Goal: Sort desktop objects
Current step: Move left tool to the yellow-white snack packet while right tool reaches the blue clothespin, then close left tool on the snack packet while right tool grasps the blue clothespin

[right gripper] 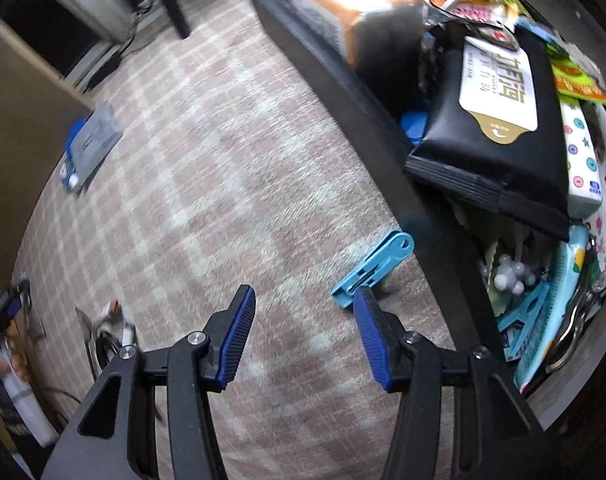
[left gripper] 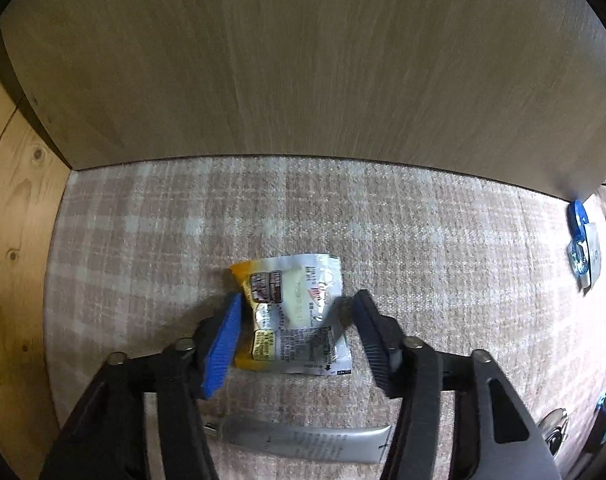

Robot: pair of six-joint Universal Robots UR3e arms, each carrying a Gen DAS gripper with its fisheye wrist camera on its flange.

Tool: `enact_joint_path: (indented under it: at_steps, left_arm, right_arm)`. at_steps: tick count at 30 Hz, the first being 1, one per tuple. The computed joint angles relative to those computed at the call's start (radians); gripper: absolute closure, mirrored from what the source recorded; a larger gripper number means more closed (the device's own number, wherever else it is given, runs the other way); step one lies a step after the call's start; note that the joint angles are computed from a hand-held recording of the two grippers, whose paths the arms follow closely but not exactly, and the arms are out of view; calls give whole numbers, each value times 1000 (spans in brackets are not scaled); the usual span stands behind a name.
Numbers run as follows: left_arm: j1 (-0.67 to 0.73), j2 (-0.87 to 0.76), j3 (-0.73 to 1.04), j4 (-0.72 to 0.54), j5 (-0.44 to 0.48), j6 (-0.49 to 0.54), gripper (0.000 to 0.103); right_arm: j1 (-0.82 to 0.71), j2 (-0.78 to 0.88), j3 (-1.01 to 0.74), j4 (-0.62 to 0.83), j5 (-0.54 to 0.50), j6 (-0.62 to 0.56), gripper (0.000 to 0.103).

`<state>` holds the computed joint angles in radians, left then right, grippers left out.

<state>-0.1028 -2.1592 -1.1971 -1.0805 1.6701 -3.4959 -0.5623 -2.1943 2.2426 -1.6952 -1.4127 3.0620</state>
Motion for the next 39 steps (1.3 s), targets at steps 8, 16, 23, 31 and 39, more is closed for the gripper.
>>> enact_joint_path:
  at_steps: [8, 16, 23, 31, 39]
  left_arm:
    - [76, 87, -165, 105, -18, 79, 64]
    - [24, 124, -251, 158, -3, 37, 65]
    - [-2, 87, -161, 107, 5, 7, 67]
    - [-56, 180, -272, 131, 7, -49, 71]
    - [-66, 359, -520, 197, -39, -76, 74]
  right_arm:
    - [-33, -12, -5, 4, -9, 18, 53]
    - [-219, -155, 18, 161, -11, -86, 54]
    - [-187, -84, 46, 36, -56, -50, 54]
    - [-143, -56, 85, -114, -81, -105, 82]
    - [-89, -89, 79, -81, -47, -211, 91]
